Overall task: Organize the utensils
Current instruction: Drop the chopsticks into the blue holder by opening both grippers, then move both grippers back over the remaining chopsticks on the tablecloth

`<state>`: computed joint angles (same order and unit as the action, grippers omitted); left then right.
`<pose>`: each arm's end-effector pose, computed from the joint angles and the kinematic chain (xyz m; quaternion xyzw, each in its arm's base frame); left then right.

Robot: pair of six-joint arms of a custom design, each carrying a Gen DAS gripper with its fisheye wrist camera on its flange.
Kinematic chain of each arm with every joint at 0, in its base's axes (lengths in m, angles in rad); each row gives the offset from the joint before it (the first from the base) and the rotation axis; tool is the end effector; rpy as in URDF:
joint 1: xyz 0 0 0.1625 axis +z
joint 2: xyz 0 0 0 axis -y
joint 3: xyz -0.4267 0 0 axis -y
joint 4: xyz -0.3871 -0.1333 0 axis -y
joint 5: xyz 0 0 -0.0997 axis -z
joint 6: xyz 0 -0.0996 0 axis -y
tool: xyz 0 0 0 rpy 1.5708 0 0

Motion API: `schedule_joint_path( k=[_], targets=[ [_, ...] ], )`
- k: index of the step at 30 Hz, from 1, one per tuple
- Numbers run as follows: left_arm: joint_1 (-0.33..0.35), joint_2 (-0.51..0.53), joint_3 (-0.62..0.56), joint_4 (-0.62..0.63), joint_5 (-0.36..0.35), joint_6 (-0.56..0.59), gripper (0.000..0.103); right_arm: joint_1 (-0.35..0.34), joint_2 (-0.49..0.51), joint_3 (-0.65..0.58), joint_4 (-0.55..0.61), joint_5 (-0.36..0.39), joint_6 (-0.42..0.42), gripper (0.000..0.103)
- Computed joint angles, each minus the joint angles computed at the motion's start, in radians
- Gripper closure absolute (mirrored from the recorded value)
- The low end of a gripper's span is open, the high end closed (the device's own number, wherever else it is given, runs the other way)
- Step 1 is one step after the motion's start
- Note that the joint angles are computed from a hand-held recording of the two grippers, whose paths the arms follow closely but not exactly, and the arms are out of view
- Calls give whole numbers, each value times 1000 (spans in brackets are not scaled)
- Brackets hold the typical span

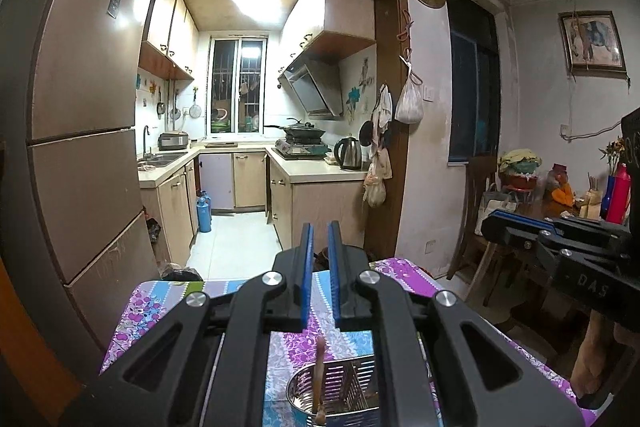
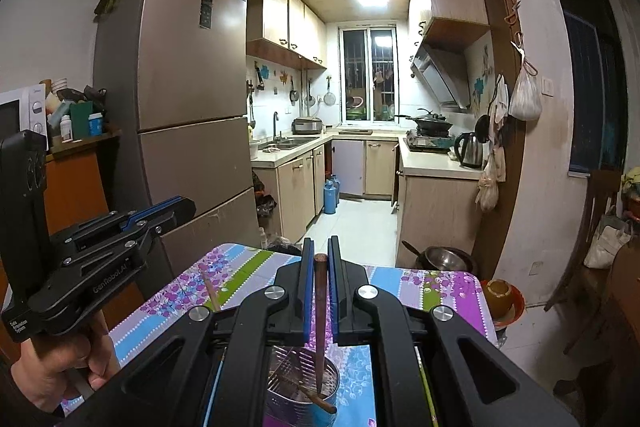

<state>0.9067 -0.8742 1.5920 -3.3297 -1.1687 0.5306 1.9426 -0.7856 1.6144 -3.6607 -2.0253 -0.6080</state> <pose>-0.2926 -0.6533 0.2749 0.3960 0.7587 -0.4978 0.1404 0.3301 -0.5999 0.2466 0.2531 -0.7569 0.5490 0.2484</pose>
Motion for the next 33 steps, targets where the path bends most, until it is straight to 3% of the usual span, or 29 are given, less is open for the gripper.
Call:
schedule_joint_path(
  k=[9, 12, 14, 16, 19, 22, 25, 27, 29, 33],
  targets=[
    [-9, -28, 34, -28, 8, -4, 96, 18, -27, 40, -50, -7, -11, 95],
    [-26, -97, 129, -87, 1, 20, 68, 47, -59, 108, -122, 4, -39, 94],
    [-38, -159, 225, -155, -7, 41, 40, 63, -84, 166, -179, 20, -62, 82],
    [-50, -240, 354, -235, -14, 81, 31, 86, -114, 267, -271, 45, -81, 70],
    [-47, -379, 566, -295, -22, 124, 23, 107, -130, 439, -437, 86, -101, 64],
    [-19, -485, 736, -298, -19, 90, 23, 103, -93, 601, -614, 120, -78, 63],
    [18, -522, 927, -397, -8, 92, 23, 86, 24, 711, -815, 117, -50, 63],
    [64, -511, 985, -399, -44, 59, 30, 61, 119, 756, -921, 109, -12, 63],
    [89, -453, 1032, -431, -35, 72, 49, 36, 195, 778, -979, 103, 24, 63],
    [116, -329, 1037, -512, -5, 101, 62, -16, 321, 803, -1059, 87, 81, 63]
  ],
)
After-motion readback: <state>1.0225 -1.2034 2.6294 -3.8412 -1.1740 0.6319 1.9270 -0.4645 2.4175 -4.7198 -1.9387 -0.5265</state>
